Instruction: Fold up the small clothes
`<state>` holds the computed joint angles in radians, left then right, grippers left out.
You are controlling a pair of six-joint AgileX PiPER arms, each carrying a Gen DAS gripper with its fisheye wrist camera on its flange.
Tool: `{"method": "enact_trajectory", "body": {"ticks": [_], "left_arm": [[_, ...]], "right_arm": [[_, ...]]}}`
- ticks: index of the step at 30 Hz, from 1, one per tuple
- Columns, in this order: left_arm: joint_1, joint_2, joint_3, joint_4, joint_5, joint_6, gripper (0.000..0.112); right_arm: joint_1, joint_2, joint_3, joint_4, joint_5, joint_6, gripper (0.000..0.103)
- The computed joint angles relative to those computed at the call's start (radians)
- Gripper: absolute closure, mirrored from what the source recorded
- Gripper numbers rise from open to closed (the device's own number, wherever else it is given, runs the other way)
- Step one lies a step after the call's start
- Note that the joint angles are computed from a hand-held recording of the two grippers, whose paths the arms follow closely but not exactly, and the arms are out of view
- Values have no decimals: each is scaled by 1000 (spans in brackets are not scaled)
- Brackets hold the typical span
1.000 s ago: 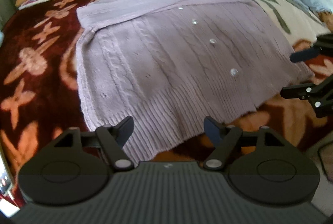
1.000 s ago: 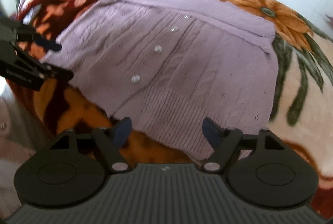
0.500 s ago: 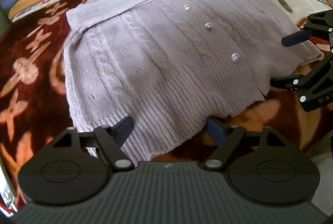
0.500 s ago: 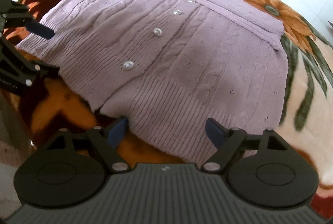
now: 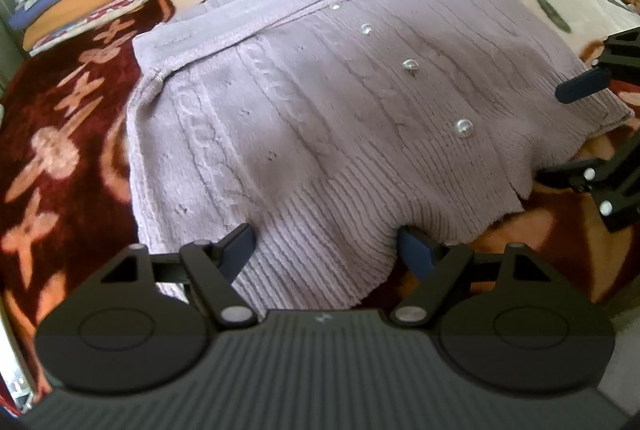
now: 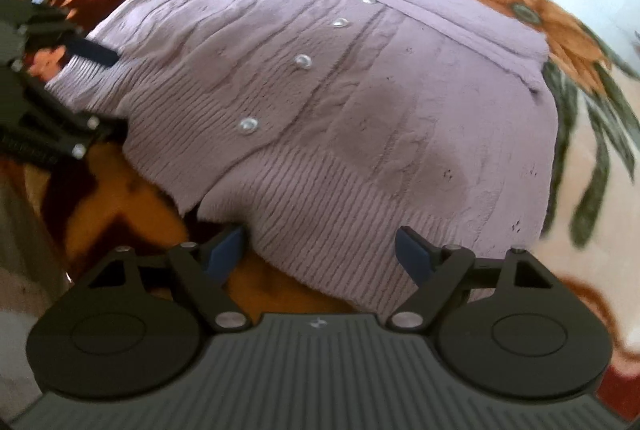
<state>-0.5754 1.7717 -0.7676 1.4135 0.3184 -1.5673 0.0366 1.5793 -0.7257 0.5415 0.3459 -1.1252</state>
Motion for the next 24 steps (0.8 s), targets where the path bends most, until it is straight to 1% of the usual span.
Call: {"method": "enact_trajectory", "body": {"ticks": [5, 10, 12, 17, 19, 21, 24], "left_arm": [[3, 14, -23, -7, 10, 4, 30], [22, 18, -38, -27, -3, 14, 30], [26, 21, -38, -11, -5, -7, 30], [17, 31, -38, 38, 9, -53, 30], [17, 33, -39, 44, 8, -58, 30], [18, 33, -39, 46, 7, -60, 30], [16, 34, -38, 51, 9, -65, 30]], "right_arm": [[-6, 25, 5, 90, -46, -33, 17], [-10, 51, -5, 167, -82, -66, 17], [-17, 64, -13, 187, -75, -85, 17], [-39, 71, 8, 341, -80, -229, 15], [-43, 80, 4, 346, -79, -217, 11], [-44, 91, -4, 318, -79, -170, 7], [-43, 99, -15, 282, -68, -124, 6]]}}
